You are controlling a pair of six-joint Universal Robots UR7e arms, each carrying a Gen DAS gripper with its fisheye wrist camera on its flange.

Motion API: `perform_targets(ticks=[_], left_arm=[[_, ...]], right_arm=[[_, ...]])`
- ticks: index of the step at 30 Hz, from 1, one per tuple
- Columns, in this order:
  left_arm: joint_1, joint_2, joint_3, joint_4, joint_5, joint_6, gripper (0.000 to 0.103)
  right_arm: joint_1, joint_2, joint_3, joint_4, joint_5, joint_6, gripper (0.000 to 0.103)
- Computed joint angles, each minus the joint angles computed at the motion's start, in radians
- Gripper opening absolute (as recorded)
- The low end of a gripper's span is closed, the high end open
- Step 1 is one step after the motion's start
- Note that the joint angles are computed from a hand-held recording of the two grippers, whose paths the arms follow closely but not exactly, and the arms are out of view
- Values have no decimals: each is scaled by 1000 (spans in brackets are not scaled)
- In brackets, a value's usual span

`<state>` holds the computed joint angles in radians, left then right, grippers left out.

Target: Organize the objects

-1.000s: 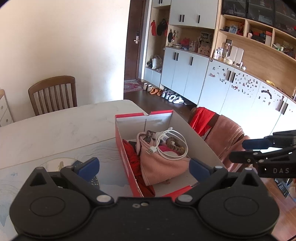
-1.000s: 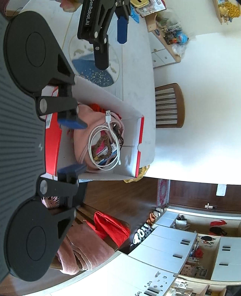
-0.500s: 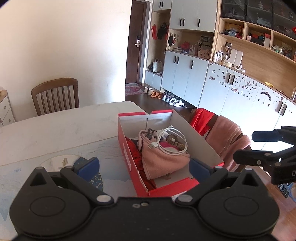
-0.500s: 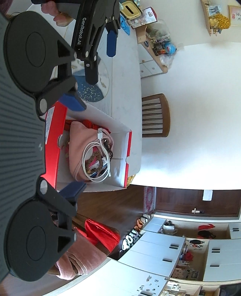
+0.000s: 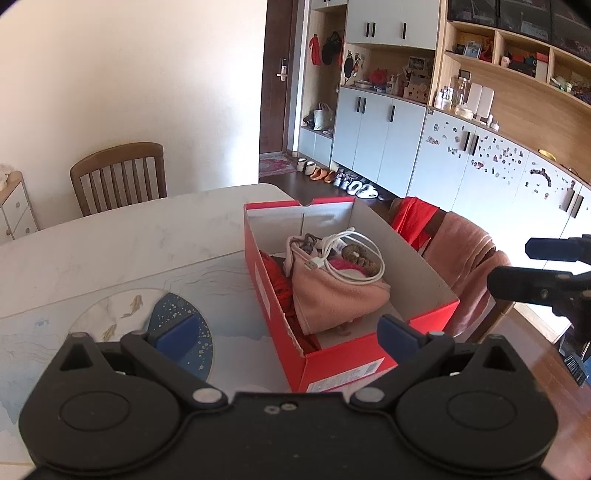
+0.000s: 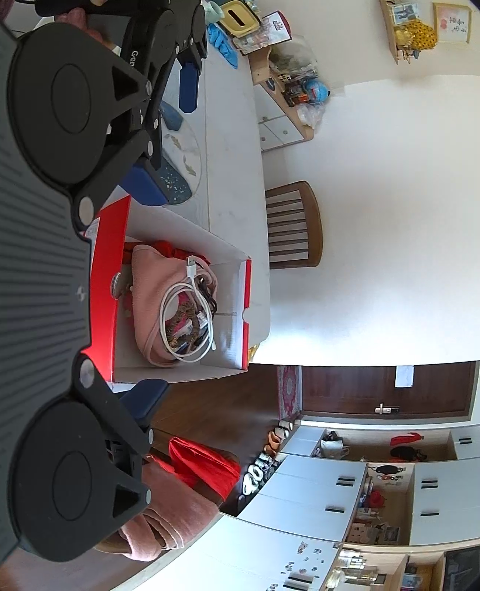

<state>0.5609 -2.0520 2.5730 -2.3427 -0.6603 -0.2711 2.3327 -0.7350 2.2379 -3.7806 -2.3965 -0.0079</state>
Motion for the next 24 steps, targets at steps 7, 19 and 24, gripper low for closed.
perform_targets(ticks=[7,19,24], left_arm=[[3,-2,3,2,-3,-5,103],[0,-2,19,5,10,-13,103],[10,3,16,-23,10,-2,102]], right_arm=[[0,15,-7,7,-13,10,101],[-3,25,-8,20,-16,24,101],[-6,26,-10,31,-15,34,101]])
